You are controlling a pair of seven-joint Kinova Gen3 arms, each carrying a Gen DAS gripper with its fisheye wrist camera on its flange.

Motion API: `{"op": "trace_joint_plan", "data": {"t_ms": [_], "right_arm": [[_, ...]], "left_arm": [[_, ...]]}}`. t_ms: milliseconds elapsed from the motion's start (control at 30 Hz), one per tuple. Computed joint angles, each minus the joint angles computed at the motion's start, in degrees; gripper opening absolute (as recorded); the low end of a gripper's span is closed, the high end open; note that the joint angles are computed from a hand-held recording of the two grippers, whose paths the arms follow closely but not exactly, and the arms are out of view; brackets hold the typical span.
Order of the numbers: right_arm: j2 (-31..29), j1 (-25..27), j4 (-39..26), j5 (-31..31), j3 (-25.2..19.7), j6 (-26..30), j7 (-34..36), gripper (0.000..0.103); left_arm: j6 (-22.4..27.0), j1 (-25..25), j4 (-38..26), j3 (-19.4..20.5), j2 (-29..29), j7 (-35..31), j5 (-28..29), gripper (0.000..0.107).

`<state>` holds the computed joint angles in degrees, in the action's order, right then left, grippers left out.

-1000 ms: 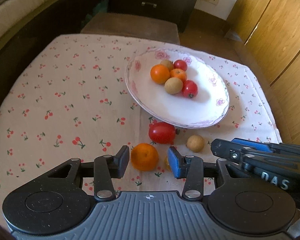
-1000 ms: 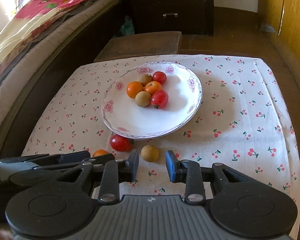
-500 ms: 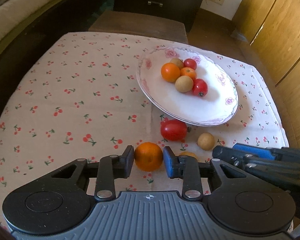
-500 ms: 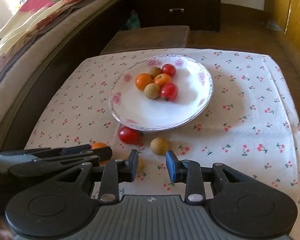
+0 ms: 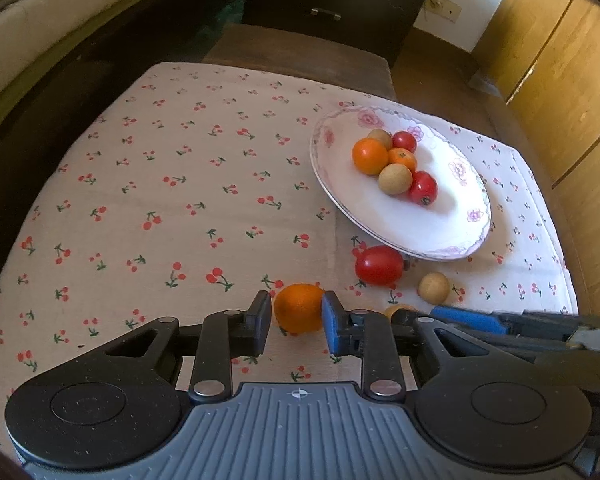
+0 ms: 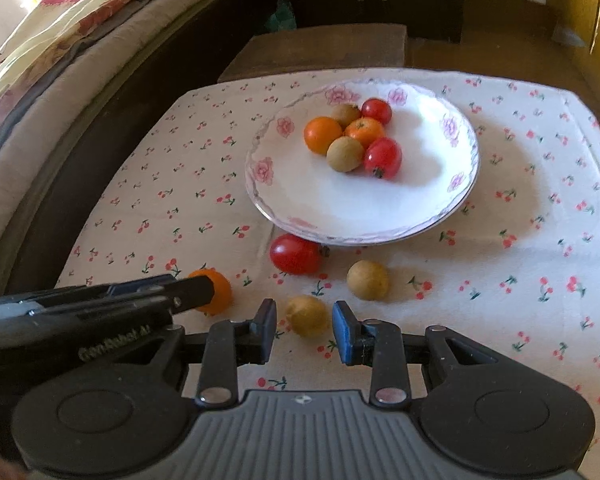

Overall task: Organize fruits
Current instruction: 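Return to the fruit and grasp a mandarin orange with the left gripper, then grasp a brown kiwi with the right gripper while the left holds the orange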

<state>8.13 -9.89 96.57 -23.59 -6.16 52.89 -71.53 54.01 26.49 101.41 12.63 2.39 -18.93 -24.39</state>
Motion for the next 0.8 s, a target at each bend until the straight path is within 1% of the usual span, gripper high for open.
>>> {"op": "trace_joint_plan", "data": {"t_ms": [100,233,300,333,367,433,500,567,633,700,733,800], "right_arm": [[0.01,-0.72,0.61,0.89,-0.24,-1.43,-0.35,0.032],[0.98,-2.01,0.3,3.97,-0.28,-1.73,-2.53,0.032],[0.92,-1.84,0.87,3.88,-0.39,-2.59,-2.3,0.032],[0.89,-1.8,0.75,4.07,-0.38,-2.41,-2.32,0.032],[0.81,-1.65,0.72,4.02,-0.43,-2.28,-1.86,0.032],[0.03,-1.92,1.25,4.93,-0.56,-2.8,-1.38,0.03],[-0.44,-1.97,1.48,5.09,-0.66,-2.72,-0.37,0.029],[-0.93,-1.61,1.71,4.56,-0.44,-2.49,0.43,0.028],[-1.43,-0.97,1.84,3.89,0.01,-2.1,1.14,0.028],[-2.08,-0.5,1.99,3.93,0.45,-1.76,1.64,0.028],[-2.46,-0.21,2.2,3.8,0.66,-1.68,2.01,0.028],[-2.9,0.42,2.56,3.39,1.14,-1.41,2.68,0.028]], "left_arm": [[-0.08,-0.38,0.25,-0.18,-0.37,-0.18,0.28,0.037],[-0.1,-0.53,0.3,0.01,-0.32,-0.63,0.52,0.041],[-0.27,-0.57,0.35,-0.04,-0.23,-0.34,0.6,0.044],[-0.73,-0.73,0.5,-0.19,-0.27,-0.17,0.94,0.047],[-1.3,-1.02,0.63,-0.38,-0.25,-0.31,1.66,0.053],[-2.43,-1.46,0.79,-0.57,0.0,-1.23,3.26,0.056],[-2.6,-1.23,0.43,-0.4,0.72,-1.63,3.32,0.056],[-1.88,-0.42,-0.29,-0.28,1.67,-1.09,2.22,0.053],[-1.97,-0.02,-0.51,-0.59,2.06,-0.85,2.31,0.051],[-1.73,0.39,-0.66,-0.8,2.3,-0.74,1.98,0.046],[-1.62,0.59,-0.7,-0.88,2.41,-0.7,1.77,0.041],[-1.7,0.77,-0.6,-1.09,2.37,-0.6,1.7,0.041]]}}
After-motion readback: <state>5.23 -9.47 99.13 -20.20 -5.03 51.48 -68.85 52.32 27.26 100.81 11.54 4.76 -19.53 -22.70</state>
